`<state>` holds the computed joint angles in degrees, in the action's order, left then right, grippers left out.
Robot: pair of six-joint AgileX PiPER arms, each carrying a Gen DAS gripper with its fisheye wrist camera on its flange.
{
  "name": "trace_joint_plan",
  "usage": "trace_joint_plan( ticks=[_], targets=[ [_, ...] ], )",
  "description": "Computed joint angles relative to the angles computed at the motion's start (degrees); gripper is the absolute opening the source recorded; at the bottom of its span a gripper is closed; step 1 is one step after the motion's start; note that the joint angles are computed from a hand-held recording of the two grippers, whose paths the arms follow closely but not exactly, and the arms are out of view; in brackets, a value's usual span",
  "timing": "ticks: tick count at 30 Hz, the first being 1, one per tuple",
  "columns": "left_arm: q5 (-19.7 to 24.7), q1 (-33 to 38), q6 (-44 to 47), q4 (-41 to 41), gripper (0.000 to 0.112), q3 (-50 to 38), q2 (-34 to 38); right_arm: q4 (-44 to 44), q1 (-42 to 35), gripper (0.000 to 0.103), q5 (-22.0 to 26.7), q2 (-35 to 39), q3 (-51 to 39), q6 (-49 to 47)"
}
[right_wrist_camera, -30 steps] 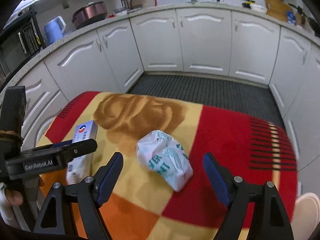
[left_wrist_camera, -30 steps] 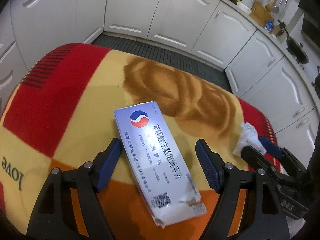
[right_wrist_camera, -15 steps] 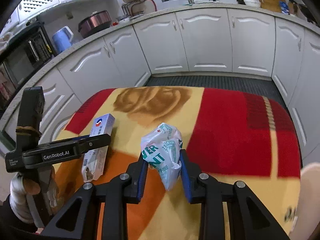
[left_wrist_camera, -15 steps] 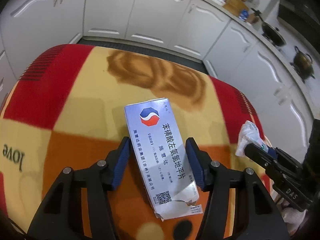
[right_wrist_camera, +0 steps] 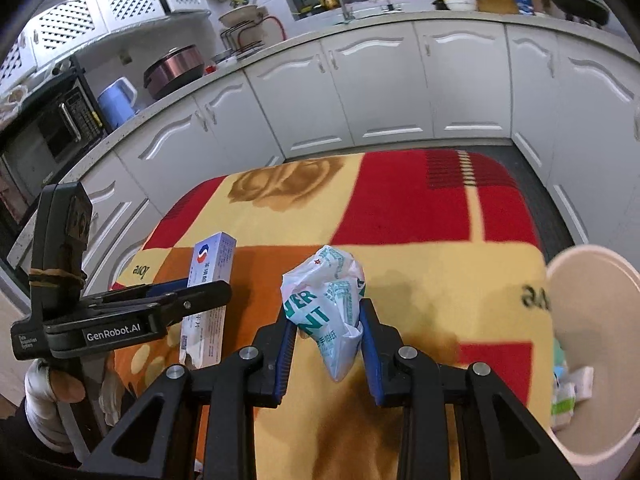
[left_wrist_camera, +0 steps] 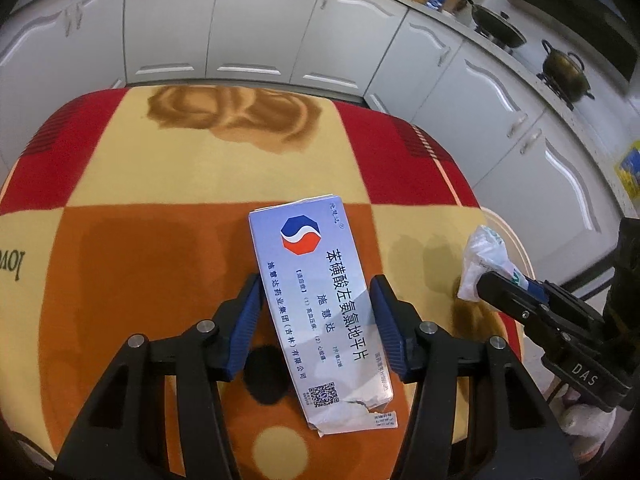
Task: Collect trash
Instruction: 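Carry the medicine box and plastic bag over the white bin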
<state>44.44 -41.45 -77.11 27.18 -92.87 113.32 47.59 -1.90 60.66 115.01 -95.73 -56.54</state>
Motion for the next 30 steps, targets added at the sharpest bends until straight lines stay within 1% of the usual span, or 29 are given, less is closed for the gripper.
trace_joint_plan(
  ticks=[6, 11, 18, 24, 27, 30],
  targets=[
    [3.5, -0.3, 3.6, -4.3, 0.054, -5.7, 4.9, -0.1, -2.3, 0.029, -0.1, -1.4, 3.3, -0.5],
    [7.4, -1.9, 3.1, -1.7, 0.054, -9.5, 7.8, -0.1, -3.4, 0.029, 0.3, -1.9, 4.3, -0.8],
    [6.1, -2.2, 4.3, -1.6, 0.053, -8.2, 6.5, 1.3, -4.3, 0.029, 0.8, -2.9, 4.7, -1.7],
    [6.6, -3.4, 5.0, -0.7, 0.052, -10.8, 6.4, 2.1, -5.4, 0.029, 1.2, -3.8, 4.6, -2.1],
    [7.2, -3.7, 7.1, -1.5, 0.052, -14.4, 7.6, 2.7, -6.6, 0.029, 1.3, -4.2, 4.2, -2.4],
    [8.7, -4.1, 9.2, -2.0, 0.052, -19.6, 9.9, 3.4, -8.2, 0.029, 1.6, -4.1, 3.5, -2.5]
  ],
)
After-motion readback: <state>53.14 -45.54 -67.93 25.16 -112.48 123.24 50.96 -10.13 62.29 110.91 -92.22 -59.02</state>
